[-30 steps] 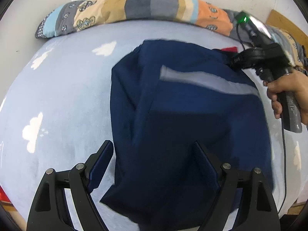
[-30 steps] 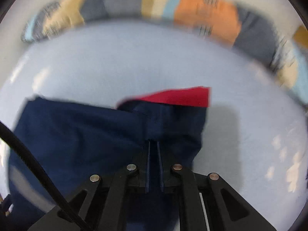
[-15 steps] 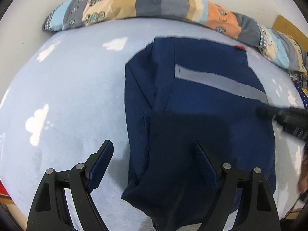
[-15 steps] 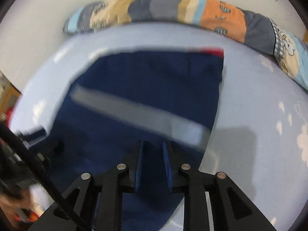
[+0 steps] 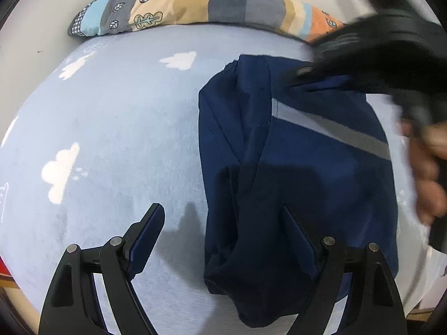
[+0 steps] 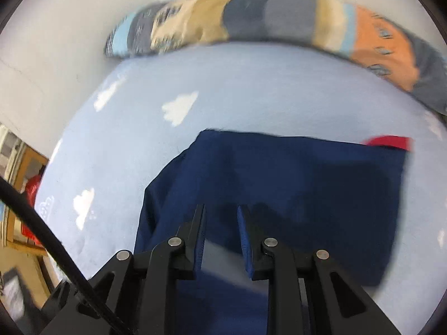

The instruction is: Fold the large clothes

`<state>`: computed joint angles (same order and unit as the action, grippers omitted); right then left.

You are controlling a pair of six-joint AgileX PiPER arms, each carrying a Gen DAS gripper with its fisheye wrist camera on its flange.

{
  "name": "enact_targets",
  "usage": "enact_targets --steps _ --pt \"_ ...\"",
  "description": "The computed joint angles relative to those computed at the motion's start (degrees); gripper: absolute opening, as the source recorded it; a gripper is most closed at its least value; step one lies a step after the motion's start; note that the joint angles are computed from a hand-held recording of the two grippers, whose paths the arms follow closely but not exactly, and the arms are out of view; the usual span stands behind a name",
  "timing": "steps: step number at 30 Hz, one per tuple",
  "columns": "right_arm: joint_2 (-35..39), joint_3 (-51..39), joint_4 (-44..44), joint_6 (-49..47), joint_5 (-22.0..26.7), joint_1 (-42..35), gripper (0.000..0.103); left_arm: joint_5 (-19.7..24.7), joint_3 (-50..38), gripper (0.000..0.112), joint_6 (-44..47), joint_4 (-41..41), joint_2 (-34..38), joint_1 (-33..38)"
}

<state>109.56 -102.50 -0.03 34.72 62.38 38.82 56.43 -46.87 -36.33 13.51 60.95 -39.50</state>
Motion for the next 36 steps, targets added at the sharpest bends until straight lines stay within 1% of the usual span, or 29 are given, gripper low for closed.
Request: enact_targets --steps 2,4,6,8,9,11,12,13,15,18,20,22,23,24,25,27,28,30,31,32,33,34,36 --pt "5.2 -1.9 2.0 0.1 2.9 -0.1 0.028 0.2 0.2 0.085 0.6 0.0 0.7 0.5" --pt "5.5 0.5 2.0 -0.1 0.5 0.0 0.027 -0.7 0.6 0.085 1.1 0.0 1.2 1.0" --pt "3.2 2.3 2.4 -0.2 -0.3 0.1 0.028 -1.3 0.6 0.085 2.4 -1.7 1.1 2.3" --pt "-3.8 9.2 4.9 -2.4 -4.1 0.5 0.028 -0.8 0.1 0.085 1.7 -1.0 0.6 1.8" --pt "-6.9 11.5 4.0 -2.0 -4.6 1.5 0.03 0.1 -0.2 0.084 0.0 0.7 0.0 0.4" --pt "-14.4 16.3 -1.7 1.6 -3.2 5.3 0.034 1.5 -0.6 0.084 -2.3 2.8 -0.7 -2.0" --pt "-17.4 18.5 -3.3 3.1 -2.5 7.0 0.034 1.8 -0.5 0.084 -3.0 3.3 -1.1 -2.9" --pt "-20.9 21.5 -5.7 5.6 -1.8 9.6 0.035 2.3 -0.5 0.084 -3.4 3.7 -1.3 -3.7" --pt "-27.2 27.6 -10.6 12.9 1.4 16.3 0.036 2.9 0.0 0.084 -3.9 4.4 -1.9 -4.5" --pt "-33.5 35.7 -13.8 21.5 1.3 23.4 0.036 2.7 0.8 0.084 -5.0 5.3 -2.4 -5.6" --pt "-35.1 40.4 -17.0 29.7 2.1 29.7 0.036 2.3 1.6 0.085 -5.9 6.1 -2.6 -6.6" --pt "-36.0 46.6 -19.2 35.5 -1.4 33.5 0.037 1.2 2.5 0.085 -7.2 7.3 -2.1 -7.3" --pt "-35.6 49.4 -20.3 38.2 -4.2 33.6 0.038 0.5 3.5 0.085 -8.4 7.9 -2.0 -8.2" --pt "-34.7 50.8 -21.4 38.6 -6.6 32.8 0.039 -0.4 4.2 0.085 -9.0 8.3 -1.8 -8.6" --pt "-33.7 51.2 -21.8 38.1 -7.2 32.9 0.039 -0.7 4.9 0.085 -10.7 9.5 -1.9 -9.7" --pt "-33.2 49.2 -20.4 36.6 -5.0 32.4 0.039 -0.7 5.2 0.085 -12.1 10.8 -2.1 -10.9" --pt "-33.9 47.7 -19.4 35.9 -2.6 32.7 0.039 0.2 4.7 0.085 -11.8 10.8 -2.6 -11.5" --pt "-37.4 46.0 -19.2 37.3 -0.4 35.1 0.038 1.9 3.9 0.085 -11.6 11.1 -3.4 -12.9" --pt "-38.3 45.2 -19.8 38.8 1.3 36.7 0.038 3.1 3.4 0.085 -11.6 11.5 -3.9 -14.1" --pt "-38.6 43.8 -20.8 40.9 4.5 38.7 0.039 4.3 3.0 0.085 -11.9 12.2 -4.5 -15.6" --pt "-39.4 44.3 -22.2 44.1 6.6 41.1 0.039 5.4 2.7 0.085 -12.3 12.9 -4.9 -17.2" --pt "-39.5 44.7 -22.7 45.5 6.6 41.9 0.039 5.9 2.6 0.084 -12.2 13.1 -5.0 -17.9" --pt "-39.5 47.9 -20.3 44.8 3.3 40.7 0.039 5.9 3.0 0.085 -11.7 12.3 -3.9 -18.8"
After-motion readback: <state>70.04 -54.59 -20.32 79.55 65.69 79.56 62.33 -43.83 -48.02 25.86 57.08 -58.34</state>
